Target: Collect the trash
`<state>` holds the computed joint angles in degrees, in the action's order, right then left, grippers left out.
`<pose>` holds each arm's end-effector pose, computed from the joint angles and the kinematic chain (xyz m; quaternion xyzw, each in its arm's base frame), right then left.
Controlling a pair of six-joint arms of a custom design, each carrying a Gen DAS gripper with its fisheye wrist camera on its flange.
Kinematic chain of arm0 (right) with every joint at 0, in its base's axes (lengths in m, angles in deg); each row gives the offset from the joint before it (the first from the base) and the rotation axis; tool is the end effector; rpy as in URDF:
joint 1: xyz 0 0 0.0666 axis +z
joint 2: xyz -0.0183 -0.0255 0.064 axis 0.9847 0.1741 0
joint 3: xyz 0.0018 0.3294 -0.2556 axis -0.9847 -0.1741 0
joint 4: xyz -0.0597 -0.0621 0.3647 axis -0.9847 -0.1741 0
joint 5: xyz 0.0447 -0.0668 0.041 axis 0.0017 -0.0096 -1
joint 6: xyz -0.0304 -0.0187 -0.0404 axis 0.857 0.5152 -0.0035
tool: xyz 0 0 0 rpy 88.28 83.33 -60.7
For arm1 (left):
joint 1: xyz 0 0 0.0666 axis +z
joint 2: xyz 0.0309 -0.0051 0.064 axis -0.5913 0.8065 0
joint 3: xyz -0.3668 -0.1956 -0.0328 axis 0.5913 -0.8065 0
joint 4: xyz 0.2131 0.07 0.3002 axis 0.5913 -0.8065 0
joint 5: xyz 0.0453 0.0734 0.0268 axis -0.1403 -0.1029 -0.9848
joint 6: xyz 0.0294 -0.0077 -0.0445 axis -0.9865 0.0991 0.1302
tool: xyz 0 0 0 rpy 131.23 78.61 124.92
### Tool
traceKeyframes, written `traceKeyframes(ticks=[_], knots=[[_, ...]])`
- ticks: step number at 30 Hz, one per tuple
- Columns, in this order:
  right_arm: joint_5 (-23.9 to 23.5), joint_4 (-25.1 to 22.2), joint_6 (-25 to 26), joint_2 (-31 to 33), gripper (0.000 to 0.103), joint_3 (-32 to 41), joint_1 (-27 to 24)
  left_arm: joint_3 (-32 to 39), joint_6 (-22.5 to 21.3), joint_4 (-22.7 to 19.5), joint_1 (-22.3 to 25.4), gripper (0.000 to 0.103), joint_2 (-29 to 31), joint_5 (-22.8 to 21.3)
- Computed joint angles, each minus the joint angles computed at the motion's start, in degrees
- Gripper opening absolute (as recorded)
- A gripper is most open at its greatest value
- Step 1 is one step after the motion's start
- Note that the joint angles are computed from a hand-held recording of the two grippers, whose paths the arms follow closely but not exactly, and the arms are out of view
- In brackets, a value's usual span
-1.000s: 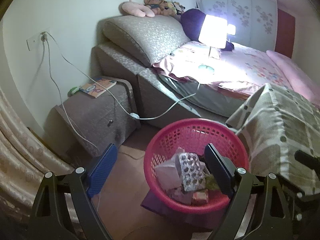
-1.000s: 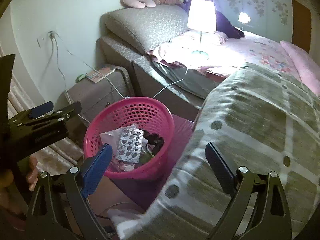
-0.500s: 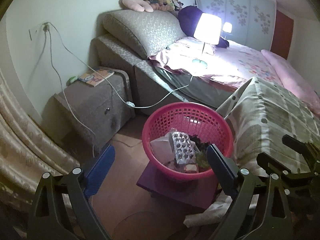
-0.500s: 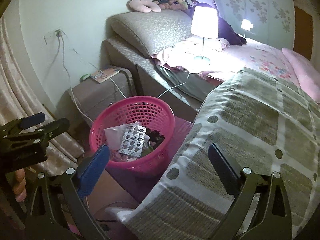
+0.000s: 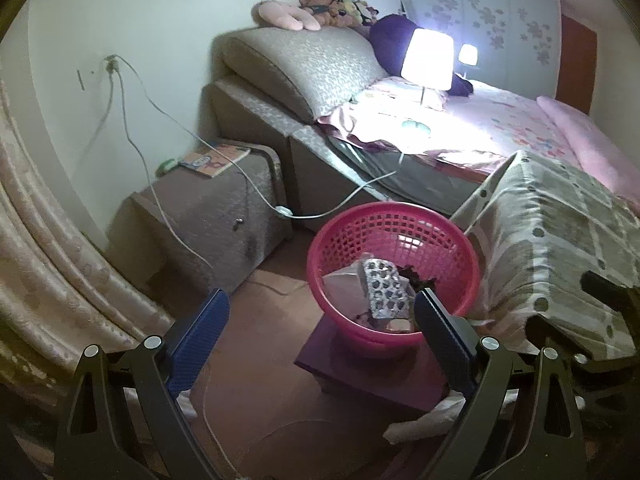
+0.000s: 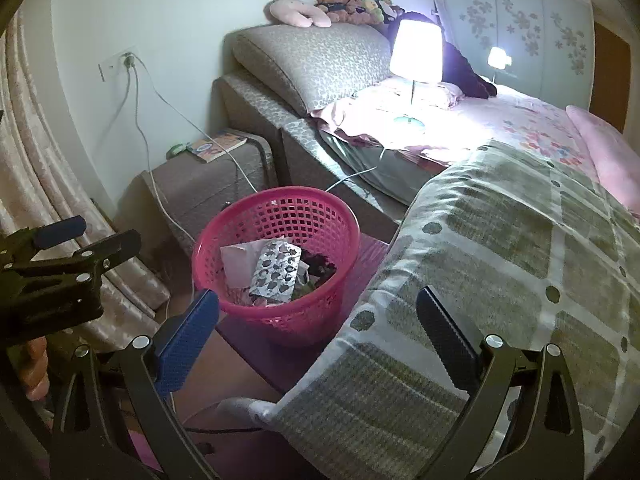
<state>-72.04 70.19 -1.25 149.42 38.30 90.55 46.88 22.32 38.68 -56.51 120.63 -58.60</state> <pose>0.5660 0.1070 0.2657 -0.0362 0.9067 0.0892 0.4106 0.5920 -0.2079 0.3040 0.0492 0.9144 0.0440 0.3994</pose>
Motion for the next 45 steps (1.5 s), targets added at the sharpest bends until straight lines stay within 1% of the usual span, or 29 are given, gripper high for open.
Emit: traceKeyframes(ticks=[4,7,13,27,45], knots=[[0.2,0.8,-0.3,-0.8,0.096,-1.0,0.2,-0.4,-1.1,1.2,-0.3,0.09,0.2,-1.4],[0.6,1.6,-0.3,-1.3,0.096,-1.5,0.5,-0.7,-2.1,2.1,-0.1,0.09,0.2,-1.5],[1.0,2.4,-0.5,-1.9,0.096,-2.2,0.6,-0.9,-1.1,2.2,0.2,0.09,0.0,-0.8],[0.9,2.5,-0.6,-2.3,0.096,-2.7,1.0,-1.1,-1.8,2.6,-0.3,0.09,0.2,-0.6],[1.0,2.5,-1.1,-2.0,0.096,-2.6,1.3,-1.2,-1.8,2.4,-0.5,0.09,0.2,-0.7]])
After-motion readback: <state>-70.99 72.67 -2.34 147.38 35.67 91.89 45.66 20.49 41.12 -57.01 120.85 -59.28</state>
